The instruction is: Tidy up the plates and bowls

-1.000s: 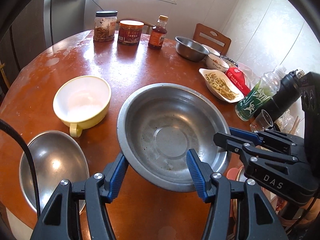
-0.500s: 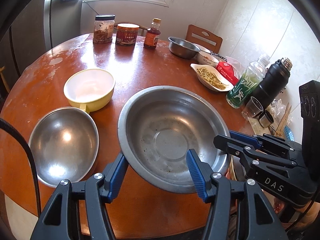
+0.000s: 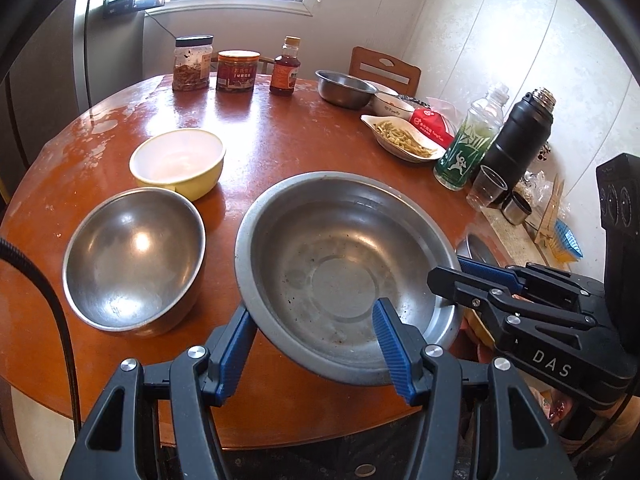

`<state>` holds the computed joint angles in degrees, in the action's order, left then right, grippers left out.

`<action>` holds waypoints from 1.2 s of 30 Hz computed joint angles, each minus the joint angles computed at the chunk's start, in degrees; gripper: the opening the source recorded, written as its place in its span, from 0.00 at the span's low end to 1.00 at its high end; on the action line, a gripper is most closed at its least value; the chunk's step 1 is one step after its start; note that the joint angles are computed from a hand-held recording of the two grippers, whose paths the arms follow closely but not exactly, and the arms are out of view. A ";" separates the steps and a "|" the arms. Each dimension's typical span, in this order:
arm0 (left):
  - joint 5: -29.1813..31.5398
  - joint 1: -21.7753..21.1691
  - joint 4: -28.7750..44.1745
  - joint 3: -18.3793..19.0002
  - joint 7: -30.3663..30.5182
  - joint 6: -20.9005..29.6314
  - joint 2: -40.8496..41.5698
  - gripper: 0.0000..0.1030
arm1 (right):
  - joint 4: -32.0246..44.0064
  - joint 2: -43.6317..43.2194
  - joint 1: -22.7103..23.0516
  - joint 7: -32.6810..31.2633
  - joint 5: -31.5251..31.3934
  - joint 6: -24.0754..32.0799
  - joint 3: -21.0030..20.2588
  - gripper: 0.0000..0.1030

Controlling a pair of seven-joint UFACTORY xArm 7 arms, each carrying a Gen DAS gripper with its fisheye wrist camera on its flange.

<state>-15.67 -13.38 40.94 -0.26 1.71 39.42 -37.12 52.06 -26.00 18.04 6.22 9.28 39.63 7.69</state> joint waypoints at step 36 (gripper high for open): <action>-2.60 -0.56 -4.94 2.39 9.76 0.82 -0.86 0.57 | -6.75 -0.72 1.80 7.54 -0.79 -3.78 1.23 0.27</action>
<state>-18.27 -13.94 36.00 2.13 11.47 40.24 -37.99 45.31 -26.72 19.85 13.76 8.49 35.86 8.92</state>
